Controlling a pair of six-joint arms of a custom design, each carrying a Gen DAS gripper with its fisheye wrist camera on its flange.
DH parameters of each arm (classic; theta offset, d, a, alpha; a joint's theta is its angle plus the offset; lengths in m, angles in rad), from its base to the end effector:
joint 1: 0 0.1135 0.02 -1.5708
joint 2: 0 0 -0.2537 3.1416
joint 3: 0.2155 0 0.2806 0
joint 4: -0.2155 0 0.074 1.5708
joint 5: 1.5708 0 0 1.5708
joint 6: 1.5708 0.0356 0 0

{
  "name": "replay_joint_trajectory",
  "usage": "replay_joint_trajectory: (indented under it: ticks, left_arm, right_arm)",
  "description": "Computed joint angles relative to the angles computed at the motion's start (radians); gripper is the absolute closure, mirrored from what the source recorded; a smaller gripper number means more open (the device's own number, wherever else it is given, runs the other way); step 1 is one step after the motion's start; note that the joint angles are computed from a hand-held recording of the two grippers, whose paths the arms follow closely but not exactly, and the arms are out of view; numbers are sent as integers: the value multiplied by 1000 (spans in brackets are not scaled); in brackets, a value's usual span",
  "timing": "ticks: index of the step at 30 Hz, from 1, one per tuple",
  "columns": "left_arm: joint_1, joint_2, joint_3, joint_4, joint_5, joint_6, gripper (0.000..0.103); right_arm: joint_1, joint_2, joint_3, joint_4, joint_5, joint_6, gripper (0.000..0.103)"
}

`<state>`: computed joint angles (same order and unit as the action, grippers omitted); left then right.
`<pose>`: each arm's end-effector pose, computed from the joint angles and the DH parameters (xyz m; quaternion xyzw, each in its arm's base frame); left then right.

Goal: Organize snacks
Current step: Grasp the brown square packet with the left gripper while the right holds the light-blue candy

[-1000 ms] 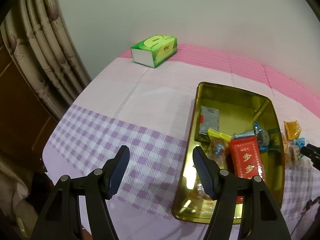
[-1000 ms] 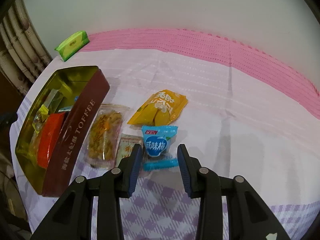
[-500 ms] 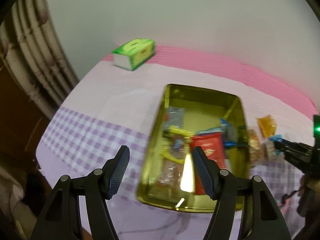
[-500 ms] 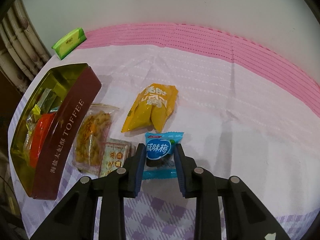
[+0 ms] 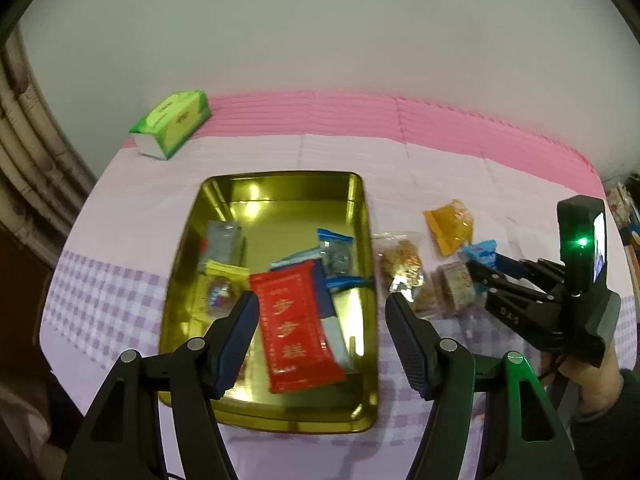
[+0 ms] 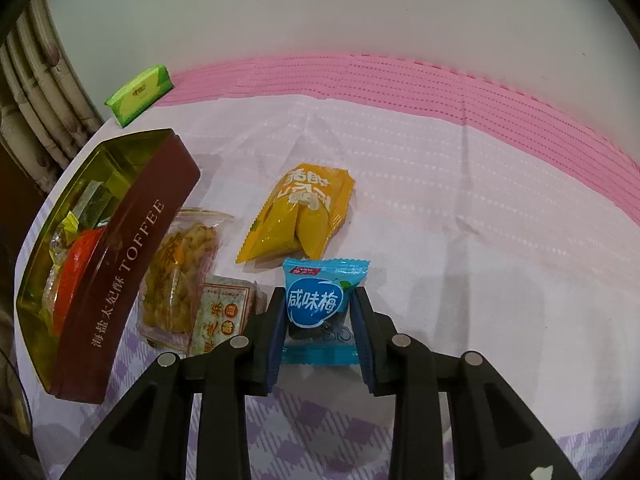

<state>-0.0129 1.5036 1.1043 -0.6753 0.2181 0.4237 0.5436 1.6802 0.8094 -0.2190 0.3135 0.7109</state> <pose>0.3305 -0.0120 0.2197 0.2348 0.9350 -0.0535 0.2605 0.2796 0.1562 0.0991 0.1172 0.9528 0.0153 0.2795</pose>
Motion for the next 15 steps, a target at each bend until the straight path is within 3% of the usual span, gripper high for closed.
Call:
replay_joint_trajectory:
  ticks: [5, 15]
  left_arm:
    - [-53, 8, -7, -6, -6, -31, 37]
    - [-206, 140, 82, -92, -18, -130, 37]
  right_arm:
    - [-16, -80, -93, 17, 42, 27, 75]
    - [-105, -440, -411, -54, 175, 128, 76]
